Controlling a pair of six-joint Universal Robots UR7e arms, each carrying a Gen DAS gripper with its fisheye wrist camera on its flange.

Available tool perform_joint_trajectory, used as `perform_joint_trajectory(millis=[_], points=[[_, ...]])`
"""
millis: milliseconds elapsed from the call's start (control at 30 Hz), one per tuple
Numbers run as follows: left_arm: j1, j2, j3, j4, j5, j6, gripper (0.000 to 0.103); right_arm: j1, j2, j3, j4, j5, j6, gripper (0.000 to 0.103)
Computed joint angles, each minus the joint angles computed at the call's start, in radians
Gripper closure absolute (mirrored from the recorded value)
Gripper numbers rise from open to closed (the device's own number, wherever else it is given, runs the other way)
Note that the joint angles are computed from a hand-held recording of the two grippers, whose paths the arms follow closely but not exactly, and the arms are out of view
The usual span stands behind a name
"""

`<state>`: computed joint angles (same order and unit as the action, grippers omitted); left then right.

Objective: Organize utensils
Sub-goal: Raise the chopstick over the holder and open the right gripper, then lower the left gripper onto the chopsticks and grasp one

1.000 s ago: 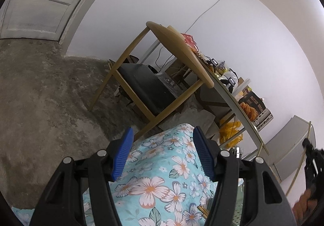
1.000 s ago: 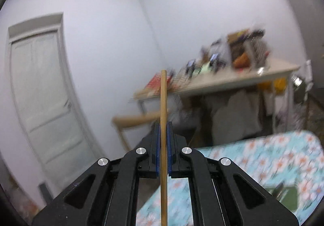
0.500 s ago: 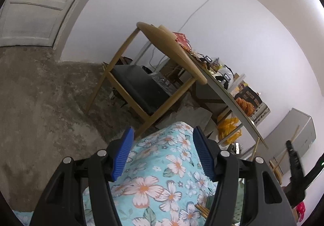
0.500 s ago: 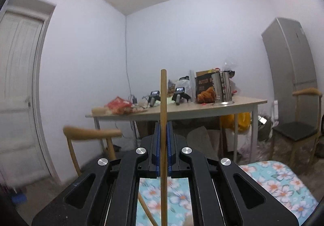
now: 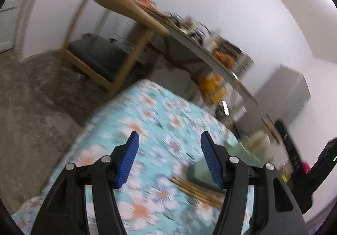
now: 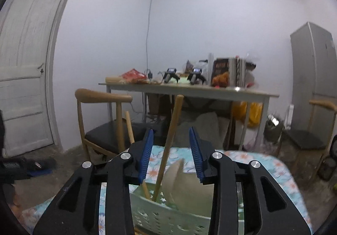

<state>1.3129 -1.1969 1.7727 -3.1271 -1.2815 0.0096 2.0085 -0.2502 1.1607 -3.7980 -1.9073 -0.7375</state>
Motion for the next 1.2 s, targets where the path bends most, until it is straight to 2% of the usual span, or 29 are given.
perform_joint_trajectory(millis=[67, 200, 267, 367, 467, 533, 567, 667, 733, 800, 867, 933, 1033, 1100, 1200], points=[[0.001, 0.016, -0.024, 0.105, -0.056, 0.002, 0.045, -0.004, -0.035, 0.058, -0.031, 0.023, 0.013, 0.067], [0.011, 0.061, -0.068, 0.274, -0.115, -0.052, 0.045, -0.007, -0.127, 0.198, -0.066, 0.029, 0.050, 0.066], [0.025, 0.082, -0.085, 0.328, -0.155, -0.110, 0.055, -0.018, -0.166, 0.271, -0.100, 0.037, 0.081, 0.066], [0.045, 0.102, -0.091, 0.343, -0.197, -0.212, 0.060, -0.046, -0.199, 0.362, -0.146, 0.040, 0.141, 0.066], [0.055, 0.123, -0.095, 0.335, -0.197, -0.261, 0.064, -0.091, -0.211, 0.420, -0.089, 0.069, 0.181, 0.065], [0.062, 0.146, -0.112, 0.350, -0.186, -0.300, 0.066, -0.123, -0.225, 0.438, 0.035, 0.089, 0.198, 0.068], [0.069, 0.157, -0.118, 0.346, -0.189, -0.333, 0.073, -0.135, -0.229, 0.434, 0.093, 0.095, 0.198, 0.071], [0.076, 0.181, -0.126, 0.300, -0.193, -0.359, 0.080, -0.166, -0.238, 0.404, 0.202, 0.081, 0.290, 0.071], [0.079, 0.185, -0.115, 0.254, -0.192, -0.387, 0.083, -0.183, -0.248, 0.406, 0.206, 0.064, 0.357, 0.069], [0.091, 0.186, -0.096, 0.199, -0.212, -0.417, 0.087, -0.199, -0.265, 0.416, 0.222, 0.079, 0.401, 0.068], [0.095, 0.189, -0.098, 0.196, -0.208, -0.416, 0.094, -0.208, -0.273, 0.425, 0.217, 0.085, 0.410, 0.068], [0.098, 0.190, -0.093, 0.178, -0.212, -0.409, 0.094, -0.213, -0.276, 0.430, 0.214, 0.088, 0.408, 0.068], [0.082, 0.187, -0.080, 0.158, -0.164, -0.385, 0.095, -0.223, -0.287, 0.441, 0.235, 0.090, 0.424, 0.068], [0.075, 0.186, -0.076, 0.156, -0.146, -0.382, 0.095, -0.229, -0.293, 0.441, 0.267, 0.088, 0.433, 0.068], [0.079, 0.179, -0.069, 0.155, -0.160, -0.392, 0.095, -0.236, -0.291, 0.423, 0.344, 0.081, 0.457, 0.068]])
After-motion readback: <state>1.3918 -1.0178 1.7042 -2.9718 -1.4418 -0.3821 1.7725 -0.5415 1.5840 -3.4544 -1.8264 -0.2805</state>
